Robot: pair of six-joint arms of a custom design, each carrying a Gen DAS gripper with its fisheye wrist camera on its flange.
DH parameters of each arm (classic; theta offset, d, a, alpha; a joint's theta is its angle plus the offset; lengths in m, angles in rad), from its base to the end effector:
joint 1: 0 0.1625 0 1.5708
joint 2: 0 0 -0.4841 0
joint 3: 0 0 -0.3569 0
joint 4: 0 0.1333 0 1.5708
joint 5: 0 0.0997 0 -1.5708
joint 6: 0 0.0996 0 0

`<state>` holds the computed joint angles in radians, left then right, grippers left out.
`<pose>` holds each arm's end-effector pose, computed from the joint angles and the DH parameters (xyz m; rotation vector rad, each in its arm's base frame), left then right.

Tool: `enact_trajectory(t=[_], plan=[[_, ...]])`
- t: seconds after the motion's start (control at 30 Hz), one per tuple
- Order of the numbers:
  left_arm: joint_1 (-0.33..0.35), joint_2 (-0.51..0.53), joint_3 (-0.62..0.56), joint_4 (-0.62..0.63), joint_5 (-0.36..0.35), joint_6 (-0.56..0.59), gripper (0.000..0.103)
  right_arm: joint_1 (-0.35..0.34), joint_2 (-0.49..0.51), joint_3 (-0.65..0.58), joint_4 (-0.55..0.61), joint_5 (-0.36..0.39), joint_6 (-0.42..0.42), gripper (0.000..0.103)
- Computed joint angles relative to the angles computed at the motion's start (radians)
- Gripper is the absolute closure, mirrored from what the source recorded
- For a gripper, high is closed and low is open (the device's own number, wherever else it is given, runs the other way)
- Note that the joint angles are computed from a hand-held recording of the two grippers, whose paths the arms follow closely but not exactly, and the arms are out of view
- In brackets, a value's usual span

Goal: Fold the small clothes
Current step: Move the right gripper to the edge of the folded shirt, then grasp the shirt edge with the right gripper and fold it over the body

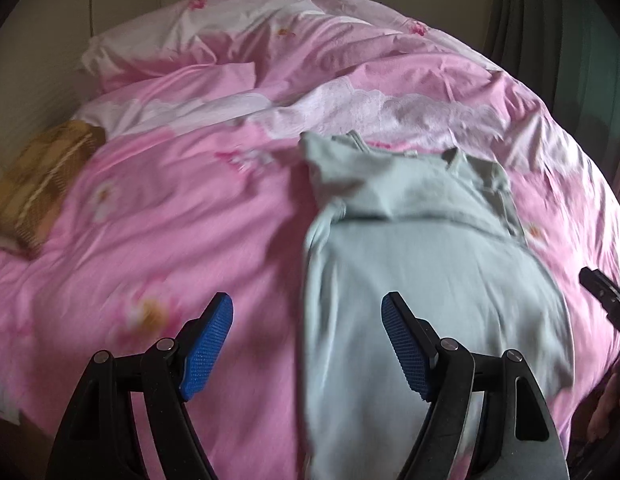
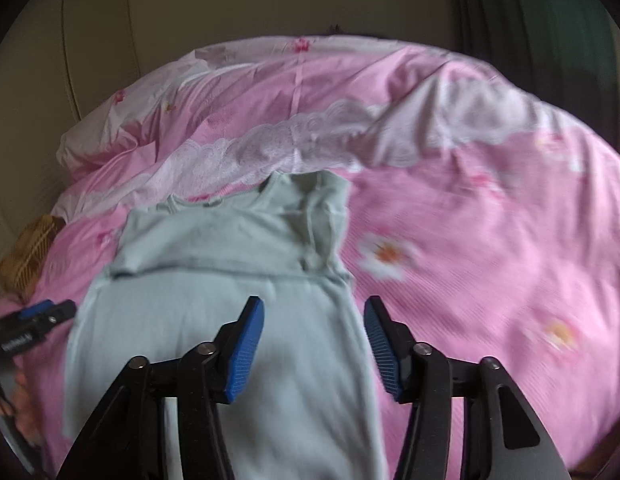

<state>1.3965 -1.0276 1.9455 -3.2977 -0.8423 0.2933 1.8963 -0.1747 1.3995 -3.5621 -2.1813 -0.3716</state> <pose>0.0943 -0.6153 0.3143 0.1623 2.2499 -0.9009 0.3044 -0.6637 -0.0787 0.5250 -2.3240 0.9355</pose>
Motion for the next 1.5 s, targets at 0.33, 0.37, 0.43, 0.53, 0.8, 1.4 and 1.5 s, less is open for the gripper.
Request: enact_trajectory(t=[0.33,0.37,0.43,0.53,0.8,1.4,1.5], plan=[[-0.009,-0.068,0.272,-0.207,-0.022,0.001,0.027,0.028,-0.071,0.326,-0.245,-0.079,0.092,0.047],[-0.007,-0.062,0.286,-0.226,-0.024,0.004,0.027,0.026,-0.072,0.342,-0.249,-0.080,0.105,0.047],[0.001,-0.045,0.309,-0.265,-0.025,0.011,0.027,0.021,-0.072,0.371,-0.262,-0.088,0.121,0.047],[0.019,-0.029,0.319,-0.276,-0.050,-0.002,0.032,0.006,-0.069,0.400,-0.280,-0.089,0.137,0.047],[0.047,-0.020,0.312,-0.284,-0.102,-0.039,0.032,-0.023,-0.073,0.398,-0.233,-0.076,0.192,0.047],[0.073,-0.033,0.300,-0.231,-0.184,-0.121,0.069,-0.048,-0.077,0.362,-0.112,-0.035,0.239,0.053],[0.072,-0.029,0.301,-0.231,-0.181,-0.134,0.073,-0.053,-0.079,0.362,-0.100,-0.022,0.252,0.058]])
